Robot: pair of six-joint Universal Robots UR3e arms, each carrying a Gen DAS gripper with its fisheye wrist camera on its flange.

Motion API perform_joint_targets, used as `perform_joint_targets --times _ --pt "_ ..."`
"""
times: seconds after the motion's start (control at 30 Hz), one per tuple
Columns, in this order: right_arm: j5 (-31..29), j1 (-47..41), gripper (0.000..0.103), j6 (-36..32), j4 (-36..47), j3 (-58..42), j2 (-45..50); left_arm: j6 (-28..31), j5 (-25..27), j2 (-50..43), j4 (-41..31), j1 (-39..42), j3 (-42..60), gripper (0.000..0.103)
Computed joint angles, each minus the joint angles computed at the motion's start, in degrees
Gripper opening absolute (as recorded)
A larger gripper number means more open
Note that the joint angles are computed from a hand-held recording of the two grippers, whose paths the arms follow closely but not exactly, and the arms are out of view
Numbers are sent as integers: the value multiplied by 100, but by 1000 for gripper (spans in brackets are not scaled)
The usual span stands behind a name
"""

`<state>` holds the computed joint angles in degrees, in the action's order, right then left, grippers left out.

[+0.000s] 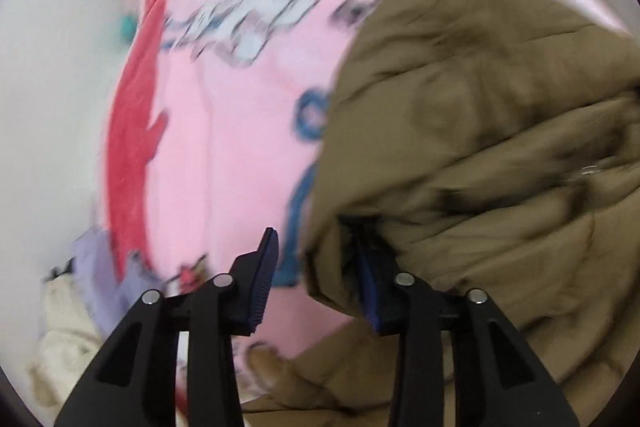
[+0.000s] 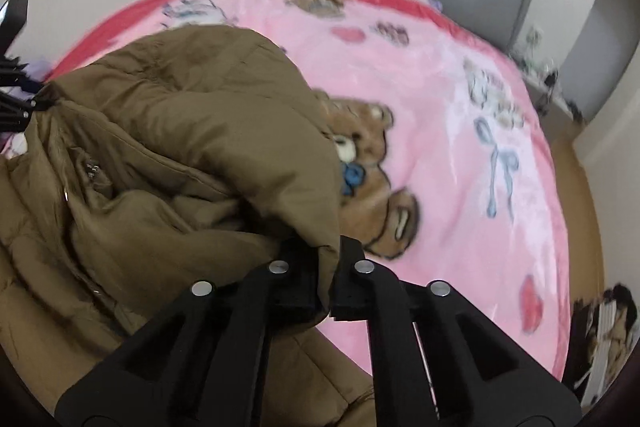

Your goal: Fold large clothes

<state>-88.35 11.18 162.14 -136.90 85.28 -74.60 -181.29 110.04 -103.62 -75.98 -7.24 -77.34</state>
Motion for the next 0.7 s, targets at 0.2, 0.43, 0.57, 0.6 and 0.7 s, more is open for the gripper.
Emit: perform_joint_targets --times 0.2,0.43,0.57,0.6,0.7 --pt "-36 -111 2 260 -82 142 -64 -557 -610 662 423 722 -924 17" --pt "-153 15 2 -56 -845 1160 -1088 -111 -375 2025 1367 579 -2295 17" --pt "554 -296 2 -582 -1475 2514 -2832 460 -499 3891 1768 468 -3300 13" --pt "478 -231 2 -718 -1566 2837 -3211 544 -413 4251 1669 355 -3492 13" --pt "587 -293 2 -895 -1293 3930 -4659 883 -958 5962 1066 593 -4347 9"
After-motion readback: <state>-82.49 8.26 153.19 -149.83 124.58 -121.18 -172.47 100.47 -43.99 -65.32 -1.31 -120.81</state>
